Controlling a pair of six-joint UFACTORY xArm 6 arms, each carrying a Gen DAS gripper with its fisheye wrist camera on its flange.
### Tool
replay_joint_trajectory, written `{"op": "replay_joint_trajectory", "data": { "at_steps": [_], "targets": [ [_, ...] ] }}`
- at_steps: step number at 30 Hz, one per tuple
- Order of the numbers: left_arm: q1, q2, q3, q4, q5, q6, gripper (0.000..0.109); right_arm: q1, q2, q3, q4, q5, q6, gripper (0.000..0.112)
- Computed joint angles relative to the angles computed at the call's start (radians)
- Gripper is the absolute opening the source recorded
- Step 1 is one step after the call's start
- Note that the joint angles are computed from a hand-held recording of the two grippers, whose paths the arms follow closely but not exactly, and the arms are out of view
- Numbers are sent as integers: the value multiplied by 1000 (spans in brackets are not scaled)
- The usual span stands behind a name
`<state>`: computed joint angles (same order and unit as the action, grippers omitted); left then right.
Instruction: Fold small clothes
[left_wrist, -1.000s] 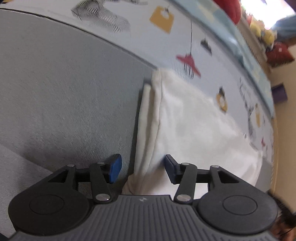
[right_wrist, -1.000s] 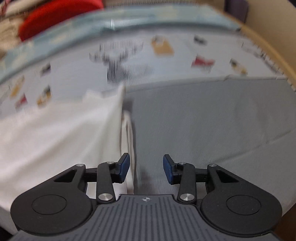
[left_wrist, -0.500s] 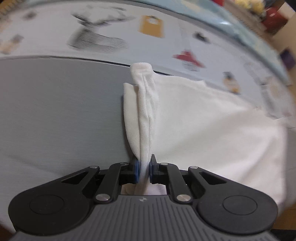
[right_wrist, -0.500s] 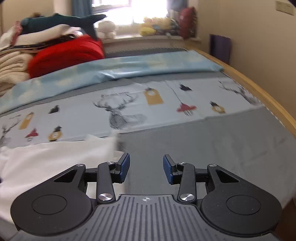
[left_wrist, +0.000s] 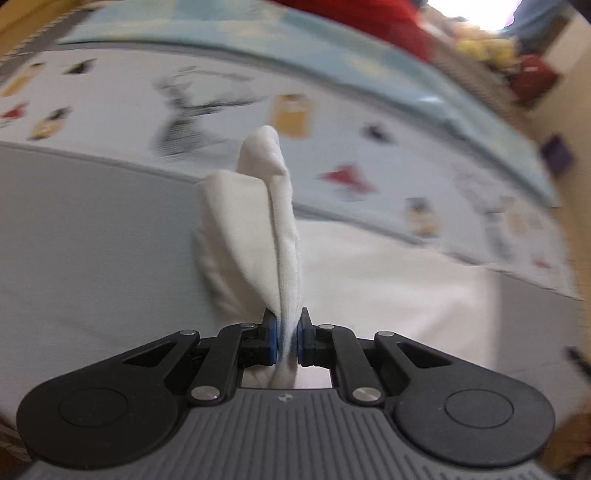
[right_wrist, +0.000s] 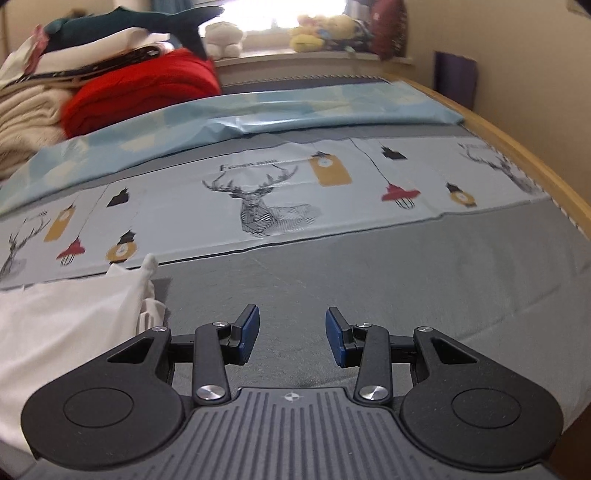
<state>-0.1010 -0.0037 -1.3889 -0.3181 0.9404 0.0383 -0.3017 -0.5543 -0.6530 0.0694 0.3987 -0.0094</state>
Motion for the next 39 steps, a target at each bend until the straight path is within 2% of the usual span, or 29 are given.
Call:
{"op": "replay_joint_trajectory", "data": {
  "at_steps": [3, 6, 11, 13, 14, 16, 21, 24, 26, 29, 31, 34, 35, 37, 39],
  "targets": [
    [-66, 13, -38, -150, 5, 15, 10, 1, -9, 7, 17, -2, -39, 41],
    [-161, 38, -67, -269, -27, -11, 10, -2, -14, 10, 33, 6, -61, 41],
    [-305, 112, -130, -341, -118, -84, 12, -8, -14, 9, 18, 31, -47, 41],
    [-333, 140, -163, -349, -113, -108, 22, -8, -13, 8, 24, 38, -46, 41],
    [-337, 138, -164, -381, -113, -82, 24, -8, -13, 8, 30, 40, -47, 41],
    [-334, 138, -172, -419, -117, -34, 28, -6, -13, 8, 56, 41, -62, 41],
    [-263, 104, -143, -370, -68, -41, 28, 13, 2, -7, 169, 44, -131, 41],
    [-217, 83, -128, -298, -5, -48, 28, 36, 21, -33, 329, 77, -208, 42],
    [-192, 73, -118, -251, 33, -38, 28, 46, 47, -72, 498, 155, -291, 42],
    [-156, 43, -88, -220, 85, 6, 28, 37, 108, -145, 685, 345, -341, 44],
    [-140, 33, -75, -205, 111, 34, 28, 52, 144, -175, 680, 412, -314, 44],
    [-126, 19, -55, -186, 144, 72, 28, 93, 173, -197, 564, 431, -226, 43],
    [-126, 18, -51, -174, 154, 80, 28, 100, 181, -208, 534, 441, -208, 40],
    [-130, 10, -38, -153, 156, 86, 28, 104, 172, -207, 535, 448, -224, 4],
    [-127, 1, -29, -164, 149, 96, 28, 87, 143, -206, 611, 477, -292, 4]
  ]
}}
